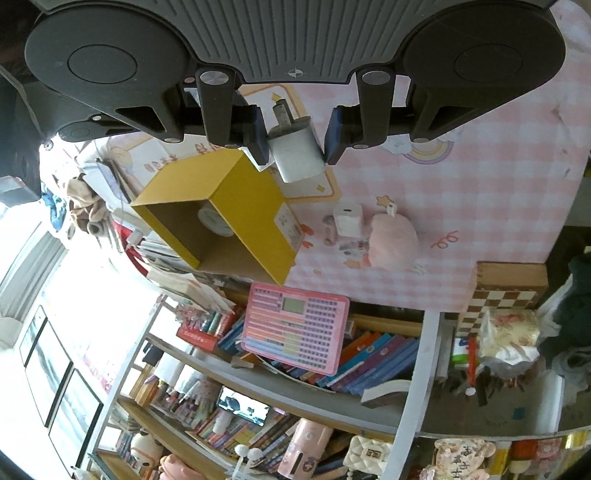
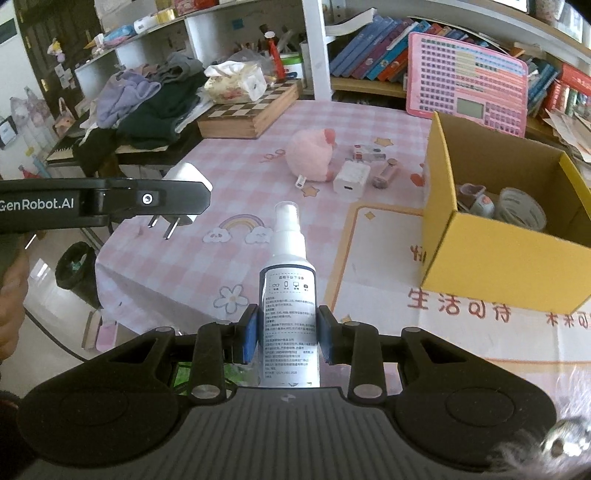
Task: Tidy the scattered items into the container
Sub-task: 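Lift and carry the spray bottle and charger plug in both tools toward the yellow box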
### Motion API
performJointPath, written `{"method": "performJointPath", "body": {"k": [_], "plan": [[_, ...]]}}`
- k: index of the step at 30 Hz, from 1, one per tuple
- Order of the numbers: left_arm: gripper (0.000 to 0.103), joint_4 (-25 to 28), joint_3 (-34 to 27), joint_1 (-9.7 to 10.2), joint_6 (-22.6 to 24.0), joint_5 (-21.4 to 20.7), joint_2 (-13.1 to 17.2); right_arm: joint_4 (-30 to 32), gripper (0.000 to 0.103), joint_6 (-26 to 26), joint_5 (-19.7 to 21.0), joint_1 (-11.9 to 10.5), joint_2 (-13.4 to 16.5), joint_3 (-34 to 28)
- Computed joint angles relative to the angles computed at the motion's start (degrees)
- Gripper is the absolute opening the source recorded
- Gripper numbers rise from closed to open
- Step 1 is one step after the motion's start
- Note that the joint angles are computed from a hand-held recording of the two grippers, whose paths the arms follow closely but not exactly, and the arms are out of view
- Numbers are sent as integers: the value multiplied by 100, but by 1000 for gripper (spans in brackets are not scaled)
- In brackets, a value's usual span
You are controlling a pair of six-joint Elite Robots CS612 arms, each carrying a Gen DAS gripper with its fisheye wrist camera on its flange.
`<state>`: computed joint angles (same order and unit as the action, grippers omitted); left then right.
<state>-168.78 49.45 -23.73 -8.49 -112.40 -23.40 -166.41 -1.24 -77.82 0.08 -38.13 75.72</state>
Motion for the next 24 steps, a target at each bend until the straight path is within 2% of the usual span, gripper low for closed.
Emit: {"method": "performJointPath", "body": {"k": [24], "plan": [[31,-31,208,-173,356,-406,-138,-673,30,683,-405,-134,-416,919]]}}
